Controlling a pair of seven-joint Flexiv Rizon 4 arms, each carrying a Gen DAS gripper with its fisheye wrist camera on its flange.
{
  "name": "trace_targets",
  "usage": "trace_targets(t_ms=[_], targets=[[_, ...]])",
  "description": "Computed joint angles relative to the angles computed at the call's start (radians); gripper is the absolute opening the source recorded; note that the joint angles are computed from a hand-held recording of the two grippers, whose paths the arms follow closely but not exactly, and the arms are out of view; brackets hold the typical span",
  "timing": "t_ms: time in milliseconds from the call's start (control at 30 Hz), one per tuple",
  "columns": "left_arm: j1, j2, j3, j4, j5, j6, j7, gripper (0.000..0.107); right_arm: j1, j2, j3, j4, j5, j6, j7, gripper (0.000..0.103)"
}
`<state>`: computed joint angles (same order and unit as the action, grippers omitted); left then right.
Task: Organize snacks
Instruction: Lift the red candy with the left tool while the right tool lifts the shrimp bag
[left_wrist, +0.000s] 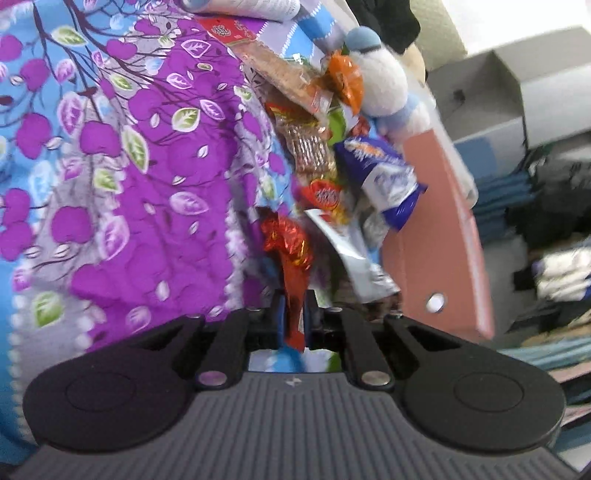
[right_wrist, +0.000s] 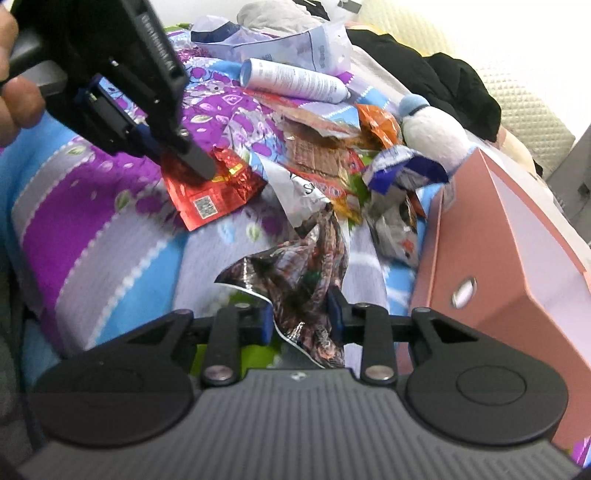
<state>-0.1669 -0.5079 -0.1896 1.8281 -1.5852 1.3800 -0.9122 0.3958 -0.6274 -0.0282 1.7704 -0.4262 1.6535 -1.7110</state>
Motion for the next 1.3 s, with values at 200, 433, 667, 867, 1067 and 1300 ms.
trace_targets(t_ms=[200, 433, 667, 867, 1067, 1300], targets=[[0.003, 0.022, 0.017, 0.052, 0.219, 0.026, -0.12, 0.038, -0.079, 0.033, 0.099, 0.039, 0.034, -0.021, 0.007, 0.071], [-0.041, 0.008, 0.103, 0.039, 0.576, 0.108, -0.333, 0.075, -0.336, 0.008, 0.448, -0.019, 0.191, -0.132, -0.051, 0.086], [-0.121, -0.058, 0.266, -0.077, 0.889, 0.047, -0.521, 0.078, -0.353, 0.015, 0.491, -0.068, 0.344, -0.13, -0.019, 0.086], [-0.129, -0.118, 0.305, -0.169, 1.041, -0.013, -0.598, 0.079, -0.346, -0.043, 0.497, -0.181, 0.408, -0.19, 0.01, 0.085], [-0.153, -0.173, 0.374, -0.267, 1.199, -0.097, -0.693, 0.078, -0.277, -0.076, 0.41, -0.261, 0.419, -0.255, 0.055, 0.082], [-0.143, -0.202, 0.385, -0.323, 1.331, -0.14, -0.774, 0.069, -0.276, -0.122, 0.42, -0.349, 0.481, -0.375, 0.042, 0.078]])
